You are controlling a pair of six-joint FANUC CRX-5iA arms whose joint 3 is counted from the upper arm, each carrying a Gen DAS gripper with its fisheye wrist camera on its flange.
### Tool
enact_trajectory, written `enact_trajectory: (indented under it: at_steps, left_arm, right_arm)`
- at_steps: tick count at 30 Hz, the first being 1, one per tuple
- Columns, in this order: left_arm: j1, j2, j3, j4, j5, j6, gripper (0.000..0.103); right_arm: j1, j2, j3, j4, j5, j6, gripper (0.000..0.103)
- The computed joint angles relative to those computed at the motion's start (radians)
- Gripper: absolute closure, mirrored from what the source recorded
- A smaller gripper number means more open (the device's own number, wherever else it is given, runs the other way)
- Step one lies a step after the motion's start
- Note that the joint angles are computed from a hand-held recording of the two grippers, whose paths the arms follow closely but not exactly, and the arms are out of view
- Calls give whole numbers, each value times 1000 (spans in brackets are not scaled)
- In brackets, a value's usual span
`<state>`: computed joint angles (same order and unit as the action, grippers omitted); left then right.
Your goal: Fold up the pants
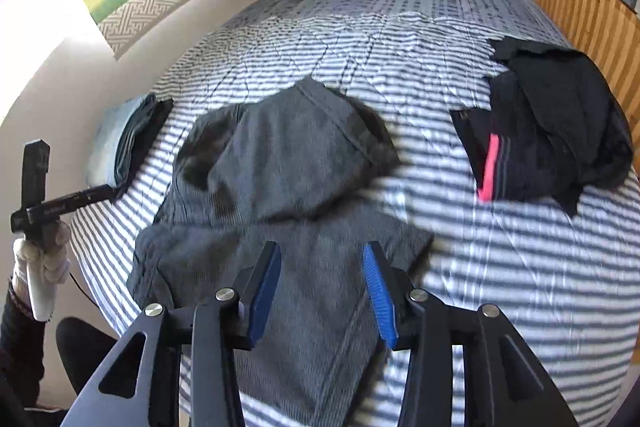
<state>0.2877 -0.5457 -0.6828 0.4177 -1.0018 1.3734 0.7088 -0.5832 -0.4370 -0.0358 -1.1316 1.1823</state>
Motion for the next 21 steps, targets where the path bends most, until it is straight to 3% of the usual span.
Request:
enact_trajectory:
  at_steps: [3, 9, 11, 17, 21]
  left_arm:
    - [-8, 143, 45, 27, 85, 16, 32]
    - [-3, 385, 104, 72, 160, 14, 29]
    - [4, 426, 100, 72, 196, 32, 29]
    - [29, 514, 41, 295, 250, -115, 29]
    - [8, 543, 55, 324, 270, -144, 29]
  right_arm:
    - [-63, 165, 103, -45, 85, 90, 45]
    - [-191, 485, 331, -237, 123, 215, 42]
    - [-199, 565, 375, -252, 142, 215, 41]
    - [-196, 749, 479, -272, 172, 223, 41]
    - [-201, 834, 548, -321, 167, 255, 41]
